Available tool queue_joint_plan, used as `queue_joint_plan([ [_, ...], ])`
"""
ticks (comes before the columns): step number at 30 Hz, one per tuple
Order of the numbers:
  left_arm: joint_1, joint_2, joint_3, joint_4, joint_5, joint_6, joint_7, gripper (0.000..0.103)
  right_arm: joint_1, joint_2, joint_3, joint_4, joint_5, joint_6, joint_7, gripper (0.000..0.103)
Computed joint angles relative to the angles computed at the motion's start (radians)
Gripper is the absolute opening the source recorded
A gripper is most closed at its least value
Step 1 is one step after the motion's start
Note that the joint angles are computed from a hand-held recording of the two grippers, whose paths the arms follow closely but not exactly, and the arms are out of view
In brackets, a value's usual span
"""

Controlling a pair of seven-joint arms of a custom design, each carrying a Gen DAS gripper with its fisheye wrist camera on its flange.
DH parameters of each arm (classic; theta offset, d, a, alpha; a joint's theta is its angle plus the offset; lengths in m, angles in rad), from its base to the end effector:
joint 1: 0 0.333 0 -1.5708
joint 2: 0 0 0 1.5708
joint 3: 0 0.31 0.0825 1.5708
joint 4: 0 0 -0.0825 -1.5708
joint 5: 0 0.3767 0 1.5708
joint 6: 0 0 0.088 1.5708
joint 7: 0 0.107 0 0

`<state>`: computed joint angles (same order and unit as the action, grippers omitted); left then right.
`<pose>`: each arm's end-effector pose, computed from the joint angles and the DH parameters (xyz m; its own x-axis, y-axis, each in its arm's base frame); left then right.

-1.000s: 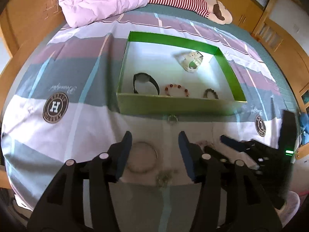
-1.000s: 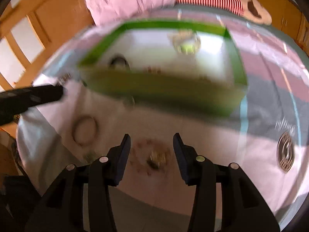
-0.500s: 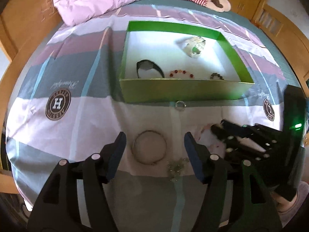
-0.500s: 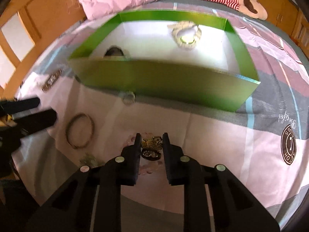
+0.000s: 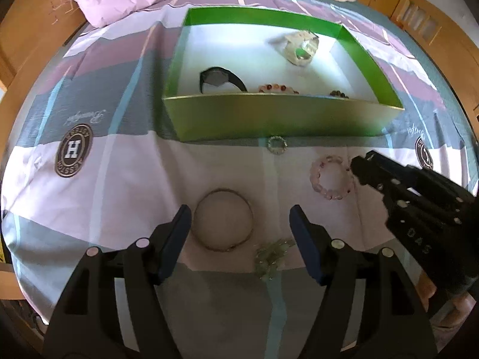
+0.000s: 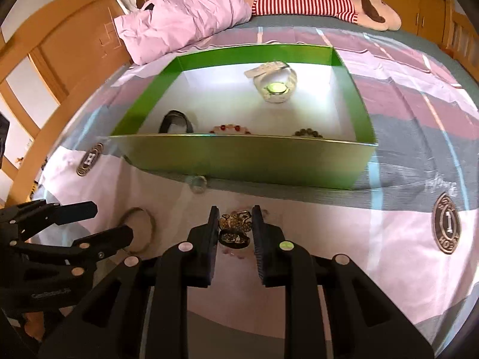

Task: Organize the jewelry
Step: 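Close the right tool on the pink bead bracelet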

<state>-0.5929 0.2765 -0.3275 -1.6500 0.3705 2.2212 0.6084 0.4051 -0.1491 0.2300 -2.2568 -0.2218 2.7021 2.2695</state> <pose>0.4254 -0.5049 0.4877 -0.1274 -0.9882 0.0851 -0.9235 0.0869 -0.3736 0.4235 0.3263 0.4875 0.1660 -0.9710 -0.1718 -0.8347 -0.0456 -0.5489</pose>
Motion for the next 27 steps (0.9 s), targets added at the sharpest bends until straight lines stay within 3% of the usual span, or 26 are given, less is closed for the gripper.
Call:
queue_joint_plan([
  [11,-0.029,0.050,0.001,0.048,0.021,-0.002,0.037,0.085,-0.015,-0.019,0.003,-0.014,-0.011,-0.025,0.022,0.022],
  [18,-0.028,0.074,0.004,0.086,0.005,-0.005,0.073,0.085,-0.015,-0.023,0.000,-0.015,-0.010,-0.035,0.020,0.022],
  [27,0.048,-0.012,0.012,-0.036,-0.099,0.122,0.012,0.087,-0.037,-0.064,0.004,-0.039,0.013,-0.012,0.029,0.022],
])
